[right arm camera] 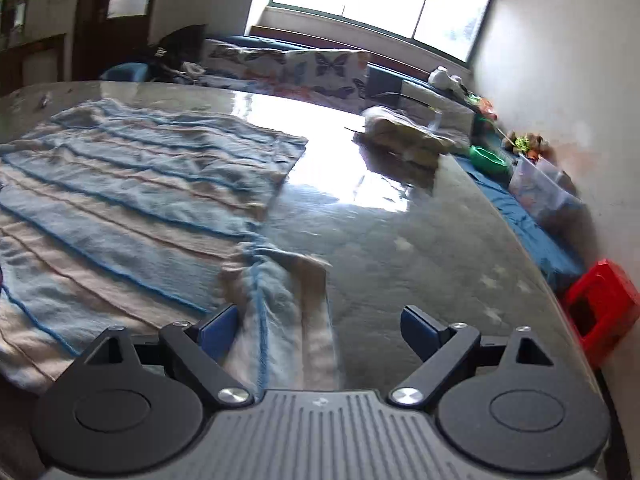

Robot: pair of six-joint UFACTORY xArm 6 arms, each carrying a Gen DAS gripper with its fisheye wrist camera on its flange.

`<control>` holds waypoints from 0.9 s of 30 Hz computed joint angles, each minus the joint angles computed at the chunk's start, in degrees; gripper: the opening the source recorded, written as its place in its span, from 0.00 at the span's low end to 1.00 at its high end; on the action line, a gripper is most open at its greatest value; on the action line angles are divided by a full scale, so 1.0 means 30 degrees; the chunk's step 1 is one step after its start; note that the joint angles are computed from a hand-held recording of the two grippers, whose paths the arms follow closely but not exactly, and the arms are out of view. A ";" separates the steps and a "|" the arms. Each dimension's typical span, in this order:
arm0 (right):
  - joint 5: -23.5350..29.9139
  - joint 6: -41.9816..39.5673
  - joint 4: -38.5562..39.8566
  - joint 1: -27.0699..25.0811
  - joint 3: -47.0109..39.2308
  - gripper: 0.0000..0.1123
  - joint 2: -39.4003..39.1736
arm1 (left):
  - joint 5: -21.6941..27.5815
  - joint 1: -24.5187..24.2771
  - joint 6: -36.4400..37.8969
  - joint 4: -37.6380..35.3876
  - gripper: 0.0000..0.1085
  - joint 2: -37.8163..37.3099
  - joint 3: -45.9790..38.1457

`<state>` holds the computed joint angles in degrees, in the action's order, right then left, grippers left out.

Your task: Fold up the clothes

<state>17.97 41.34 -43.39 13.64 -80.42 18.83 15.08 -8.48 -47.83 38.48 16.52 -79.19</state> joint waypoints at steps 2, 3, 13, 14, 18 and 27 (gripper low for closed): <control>-0.1245 -0.0496 0.1424 -0.0408 0.0748 0.80 -0.0625 | 0.0170 -0.0010 0.0374 -0.0334 0.95 0.0194 -0.0161; -0.0695 -0.0434 0.0937 -0.0390 0.0507 0.80 -0.0644 | 0.0240 -0.0016 0.0562 -0.0505 0.95 0.0295 -0.0237; -0.0134 0.2891 -0.2290 -0.0664 -0.0876 0.80 0.1341 | 0.0983 0.0011 0.0866 -0.0293 0.95 0.0867 -0.0704; 0.0116 0.3200 -0.2336 -0.0710 -0.1062 0.80 0.1453 | 0.1184 0.0083 0.0756 -0.0150 0.95 0.0937 -0.0810; 0.1379 0.4246 -0.3218 -0.0725 -0.1502 0.80 0.1430 | 0.2184 0.0469 0.0033 0.0533 0.95 0.1275 -0.1350; -0.1121 0.0432 0.0410 -0.0242 -0.2376 0.80 0.2321 | 0.3421 0.0569 -0.0239 0.0810 0.95 0.2737 -0.4120</control>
<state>14.60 42.64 -42.16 12.92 -87.54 25.80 25.35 -6.77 -48.55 40.91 24.73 -91.54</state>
